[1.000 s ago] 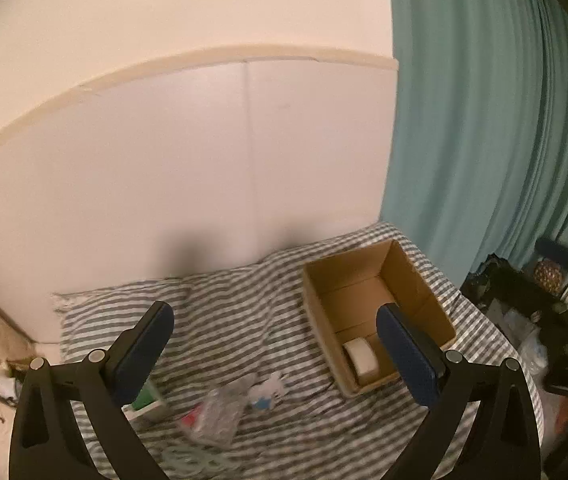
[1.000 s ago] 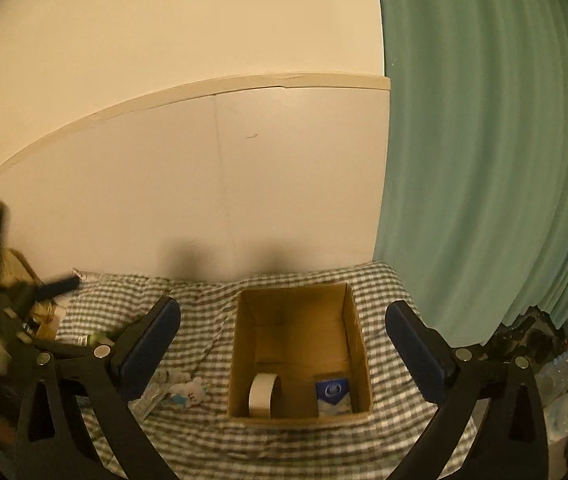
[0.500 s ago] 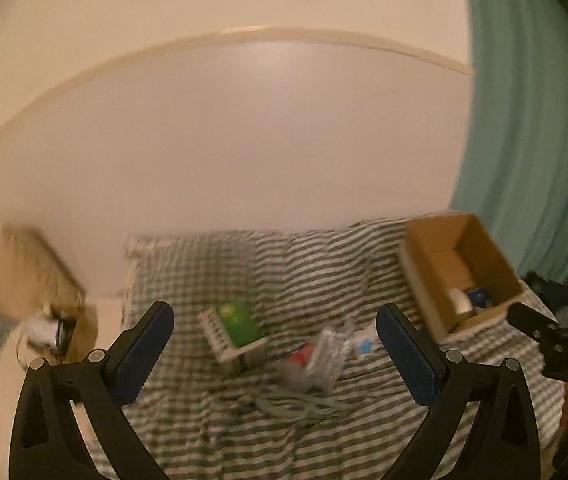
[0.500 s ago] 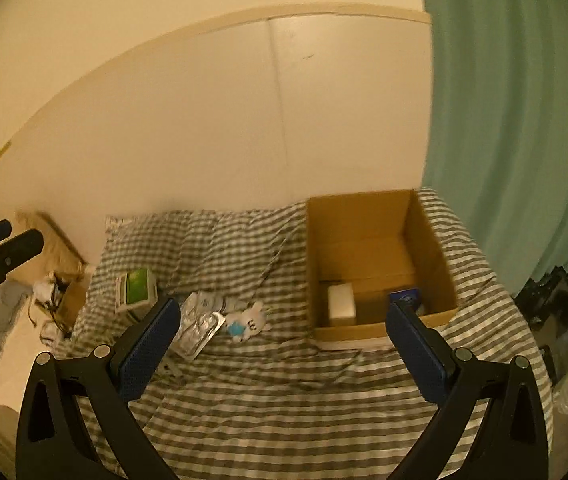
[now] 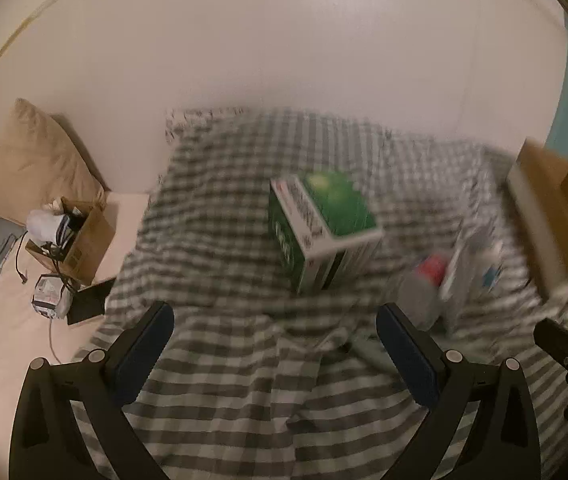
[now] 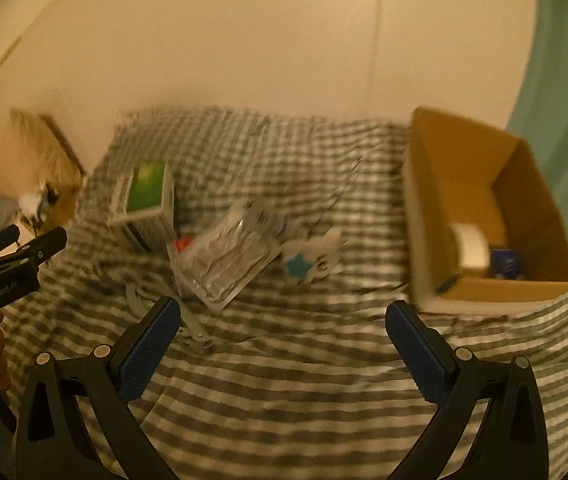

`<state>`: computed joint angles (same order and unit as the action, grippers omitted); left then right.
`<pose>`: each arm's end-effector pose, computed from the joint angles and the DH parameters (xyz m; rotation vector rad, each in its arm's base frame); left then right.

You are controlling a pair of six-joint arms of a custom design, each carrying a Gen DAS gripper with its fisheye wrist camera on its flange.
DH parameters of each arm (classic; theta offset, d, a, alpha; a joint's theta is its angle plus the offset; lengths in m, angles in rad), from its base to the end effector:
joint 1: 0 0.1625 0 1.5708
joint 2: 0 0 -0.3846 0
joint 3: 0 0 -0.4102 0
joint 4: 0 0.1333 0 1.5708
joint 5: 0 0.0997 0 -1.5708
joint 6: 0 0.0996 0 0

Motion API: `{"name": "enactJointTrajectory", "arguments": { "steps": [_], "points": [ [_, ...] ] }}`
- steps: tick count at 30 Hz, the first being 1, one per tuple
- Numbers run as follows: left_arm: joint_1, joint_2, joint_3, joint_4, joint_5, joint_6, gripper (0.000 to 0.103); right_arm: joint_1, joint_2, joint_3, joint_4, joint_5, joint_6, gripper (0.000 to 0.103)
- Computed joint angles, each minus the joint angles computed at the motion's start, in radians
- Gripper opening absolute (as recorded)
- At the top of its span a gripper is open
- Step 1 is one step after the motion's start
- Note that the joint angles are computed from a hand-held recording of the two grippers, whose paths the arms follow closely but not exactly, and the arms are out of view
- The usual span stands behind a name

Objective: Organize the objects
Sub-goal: 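Grasp the grey-green plastic hanger with the right tool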

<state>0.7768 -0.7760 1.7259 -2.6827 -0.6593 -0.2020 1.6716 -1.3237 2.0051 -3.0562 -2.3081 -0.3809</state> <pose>-0.2945 -0.5868 0.0541 0.5878 2.2436 -0.7079 0.1198 -0.5255 0.2977 0.1733 -2.2154 0.8049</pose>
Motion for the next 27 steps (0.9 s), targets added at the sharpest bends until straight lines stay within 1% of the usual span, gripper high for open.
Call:
{"name": "enactJointTrajectory", "arguments": {
  "steps": [2, 4, 7, 9, 11, 15, 16, 17, 18, 19, 20, 21, 22, 23, 24, 25, 26, 27],
  "points": [
    [0.012, 0.016, -0.009, 0.035, 0.004, 0.001, 0.103, -0.007, 0.040, -0.008, -0.013, 0.002, -0.020, 0.103],
    [0.023, 0.021, -0.015, 0.051, -0.007, 0.000, 0.103, -0.015, 0.067, -0.013, -0.006, 0.035, -0.042, 0.103],
    [0.037, 0.010, -0.022, 0.085, -0.020, -0.021, 0.103, -0.028, 0.099, -0.029, 0.064, 0.097, -0.069, 0.103],
    [0.043, 0.001, -0.025, 0.110, 0.005, -0.037, 0.103, -0.032, 0.136, -0.055, 0.119, 0.108, -0.111, 0.099],
    [0.050, -0.004, -0.024, 0.111, 0.018, -0.029, 0.103, -0.034, 0.164, -0.082, 0.155, 0.111, -0.131, 0.096],
    [0.072, -0.017, -0.029, 0.129, -0.033, -0.049, 0.103, -0.052, 0.198, -0.133, 0.233, 0.164, -0.103, 0.096],
    [0.075, -0.017, -0.032, 0.136, -0.039, -0.055, 0.103, -0.057, 0.207, -0.148, 0.270, 0.174, -0.090, 0.096],
    [0.077, -0.015, -0.036, 0.145, -0.043, -0.062, 0.103, -0.059, 0.219, -0.161, 0.299, 0.176, -0.082, 0.089],
    [0.078, -0.014, -0.038, 0.152, -0.045, -0.067, 0.103, -0.060, 0.232, -0.171, 0.317, 0.162, -0.078, 0.085],
    [0.078, -0.012, -0.040, 0.155, -0.046, -0.069, 0.103, -0.060, 0.244, -0.178, 0.344, 0.144, -0.073, 0.083],
    [0.076, -0.011, -0.041, 0.159, -0.044, -0.070, 0.103, -0.061, 0.248, -0.176, 0.348, 0.142, -0.078, 0.079],
    [0.075, -0.010, -0.041, 0.159, -0.042, -0.069, 0.103, -0.062, 0.247, -0.172, 0.341, 0.146, -0.081, 0.071],
    [0.074, -0.010, -0.039, 0.157, -0.040, -0.068, 0.103, -0.062, 0.238, -0.164, 0.331, 0.152, -0.080, 0.064],
    [0.073, -0.011, -0.036, 0.153, -0.039, -0.065, 0.103, -0.063, 0.226, -0.153, 0.322, 0.164, -0.071, 0.054],
    [0.073, -0.014, -0.033, 0.149, -0.040, -0.065, 0.103, -0.064, 0.216, -0.147, 0.318, 0.176, -0.064, 0.047],
    [0.073, -0.018, -0.029, 0.145, -0.045, -0.067, 0.103, -0.062, 0.202, -0.132, 0.310, 0.180, -0.055, 0.043],
    [0.074, -0.021, -0.028, 0.146, -0.049, -0.072, 0.103, -0.059, 0.192, -0.123, 0.308, 0.179, -0.052, 0.036],
    [0.074, -0.025, -0.025, 0.149, -0.053, -0.079, 0.103, -0.055, 0.181, -0.109, 0.298, 0.176, -0.051, 0.034]
  ]
}}
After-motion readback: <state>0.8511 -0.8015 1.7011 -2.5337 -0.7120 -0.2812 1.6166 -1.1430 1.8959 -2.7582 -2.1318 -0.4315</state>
